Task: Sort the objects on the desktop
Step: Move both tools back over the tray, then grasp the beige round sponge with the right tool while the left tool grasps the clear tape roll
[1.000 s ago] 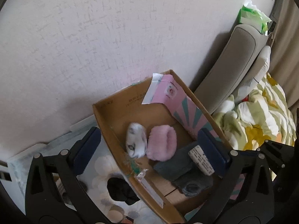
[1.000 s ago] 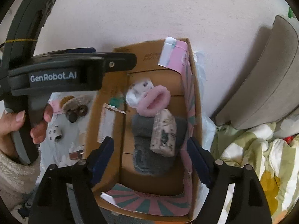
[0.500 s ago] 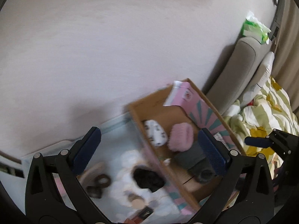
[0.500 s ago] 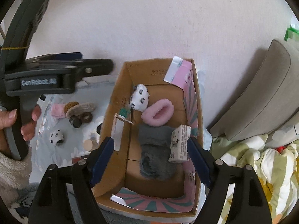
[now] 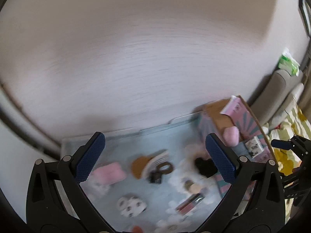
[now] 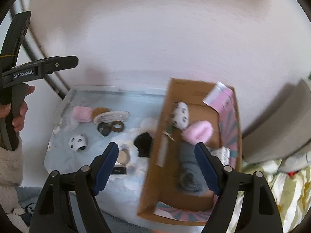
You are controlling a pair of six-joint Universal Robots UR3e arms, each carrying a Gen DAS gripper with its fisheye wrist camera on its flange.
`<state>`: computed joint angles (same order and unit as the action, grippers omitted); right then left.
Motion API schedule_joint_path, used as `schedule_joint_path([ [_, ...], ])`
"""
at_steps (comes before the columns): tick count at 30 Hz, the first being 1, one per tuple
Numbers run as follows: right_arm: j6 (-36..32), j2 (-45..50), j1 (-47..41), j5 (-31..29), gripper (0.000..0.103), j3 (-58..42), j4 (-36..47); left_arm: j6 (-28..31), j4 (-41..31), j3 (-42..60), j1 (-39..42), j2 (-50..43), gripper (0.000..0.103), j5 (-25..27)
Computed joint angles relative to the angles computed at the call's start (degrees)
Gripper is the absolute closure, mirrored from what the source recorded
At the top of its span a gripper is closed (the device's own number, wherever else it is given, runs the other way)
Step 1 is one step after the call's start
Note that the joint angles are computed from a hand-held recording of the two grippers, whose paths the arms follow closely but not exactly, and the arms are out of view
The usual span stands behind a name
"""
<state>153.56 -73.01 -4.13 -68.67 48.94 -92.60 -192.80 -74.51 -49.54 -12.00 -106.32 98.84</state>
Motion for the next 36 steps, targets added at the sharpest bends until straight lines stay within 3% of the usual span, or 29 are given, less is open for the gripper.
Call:
schedule_joint_path([
  [6,2.1,-1.1,6.6,-0.1,0.026,3.7,-5.2,-1.9,4.9,-24.0,7.4,18.1,0.000,-2.3],
  [9,3.3,-2.8,10.3,-1.0,0.026,10.3,-9.8,-2.9,6.0,-36.0,11.1,26.3,0.000,-5.2],
  [15,4.6,-3.0,15.9,-5.7,0.026,19.2,-12.9,-5.0,8.2,-52.2,13.1,32.3,0.000,-8.9],
  [19,7.2,-1.9,17.2,-7.9,0.026,23.8,-17.6,-6.7,16.2,-63.3,12.7,33.8,0.000,-8.7],
  [22,9.0,0.4,17.3,-7.9,0.026,25.0,-20.9,-6.7,22.1,-68.1,13.3,32.8,0.001,-8.1],
  [24,10.3,2.8,17.4,-8.2,0.026,24.4,-22.5,-5.3,24.7,-71.0,16.6,32.7,0.005,-10.6],
  [31,14.4,9.7,18.5,-10.0,0.026,20.1,-24.2,-3.3,27.3,-74.4,23.0,30.5,0.016,-16.7],
  [36,15.6,13.0,18.7,-10.1,0.043,16.9,-22.4,-3.0,29.9,-75.8,23.7,27.7,0.026,-19.0],
])
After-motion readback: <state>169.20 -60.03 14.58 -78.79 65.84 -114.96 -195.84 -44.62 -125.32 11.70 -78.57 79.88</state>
